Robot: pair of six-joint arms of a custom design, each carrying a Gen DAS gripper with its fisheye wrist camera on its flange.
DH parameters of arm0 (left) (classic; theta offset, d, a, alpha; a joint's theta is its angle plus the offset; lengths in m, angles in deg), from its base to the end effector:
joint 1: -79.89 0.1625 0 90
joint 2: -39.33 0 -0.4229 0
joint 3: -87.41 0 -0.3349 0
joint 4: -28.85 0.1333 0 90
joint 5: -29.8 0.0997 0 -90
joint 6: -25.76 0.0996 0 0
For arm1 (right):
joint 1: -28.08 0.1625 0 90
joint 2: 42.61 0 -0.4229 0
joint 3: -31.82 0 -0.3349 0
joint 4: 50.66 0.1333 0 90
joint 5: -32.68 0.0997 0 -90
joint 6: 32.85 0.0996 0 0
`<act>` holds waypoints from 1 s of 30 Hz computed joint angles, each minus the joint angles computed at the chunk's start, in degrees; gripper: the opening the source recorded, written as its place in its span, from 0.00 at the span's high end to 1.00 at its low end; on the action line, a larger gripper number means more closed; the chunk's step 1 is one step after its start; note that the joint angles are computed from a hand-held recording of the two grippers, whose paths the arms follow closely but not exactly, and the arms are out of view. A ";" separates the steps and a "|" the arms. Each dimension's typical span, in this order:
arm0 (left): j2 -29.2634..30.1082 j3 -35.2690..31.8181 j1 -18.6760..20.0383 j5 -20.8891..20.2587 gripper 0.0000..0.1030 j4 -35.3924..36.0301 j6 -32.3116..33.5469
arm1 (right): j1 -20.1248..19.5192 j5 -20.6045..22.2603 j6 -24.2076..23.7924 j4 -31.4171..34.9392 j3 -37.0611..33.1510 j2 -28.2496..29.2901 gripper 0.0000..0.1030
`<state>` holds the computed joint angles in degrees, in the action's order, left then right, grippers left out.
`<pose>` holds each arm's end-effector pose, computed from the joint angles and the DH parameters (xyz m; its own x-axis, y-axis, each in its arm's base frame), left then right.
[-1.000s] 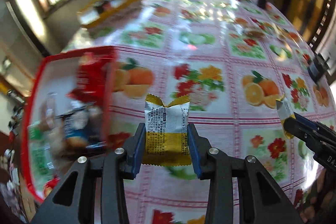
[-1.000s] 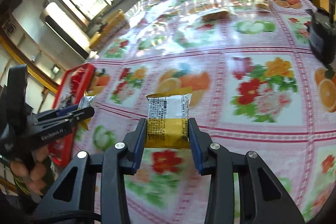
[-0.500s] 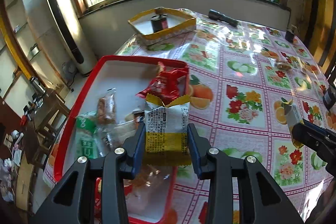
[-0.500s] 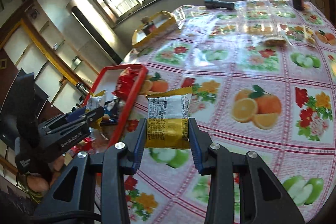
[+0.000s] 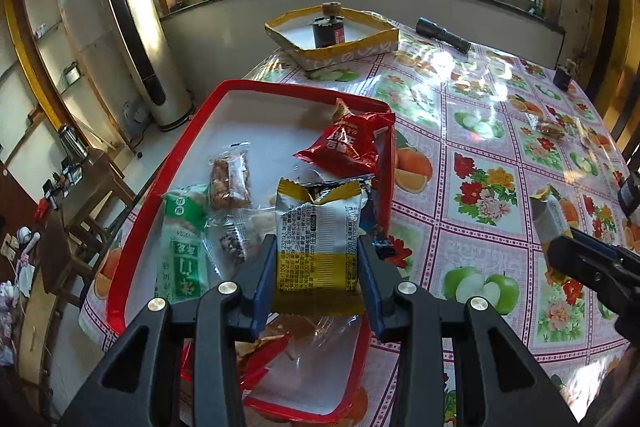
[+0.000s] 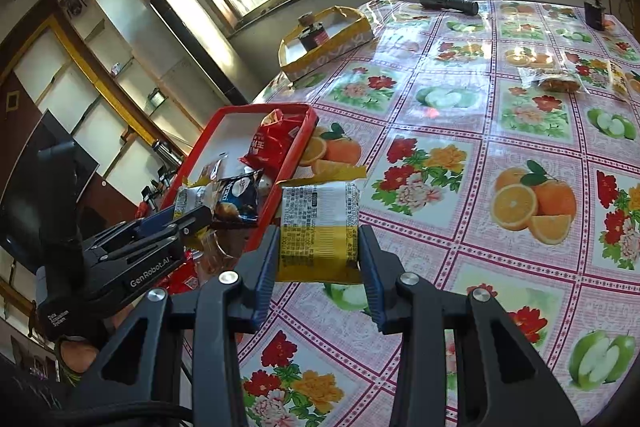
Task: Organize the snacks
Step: 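Carry both yellow-and-white packets over the red tray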
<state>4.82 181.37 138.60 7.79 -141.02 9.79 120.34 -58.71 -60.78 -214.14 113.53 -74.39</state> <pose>-0.1319 -0.6514 0.1135 -0.6033 -0.2990 -0.7393 0.3336 0.7474 -0.5745 0.1586 -0.7005 0.0775 -0.8660 -0.4553 0.2068 -0.5000 0.7954 -0.3426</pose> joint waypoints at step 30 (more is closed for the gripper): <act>-8.31 6.73 3.80 3.77 0.63 2.28 -9.09 | 10.33 -24.60 -17.47 -20.35 -8.54 14.33 0.61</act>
<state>-3.48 188.10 142.40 11.55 -138.74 0.70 130.67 -83.31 -78.25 -234.49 104.99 -60.06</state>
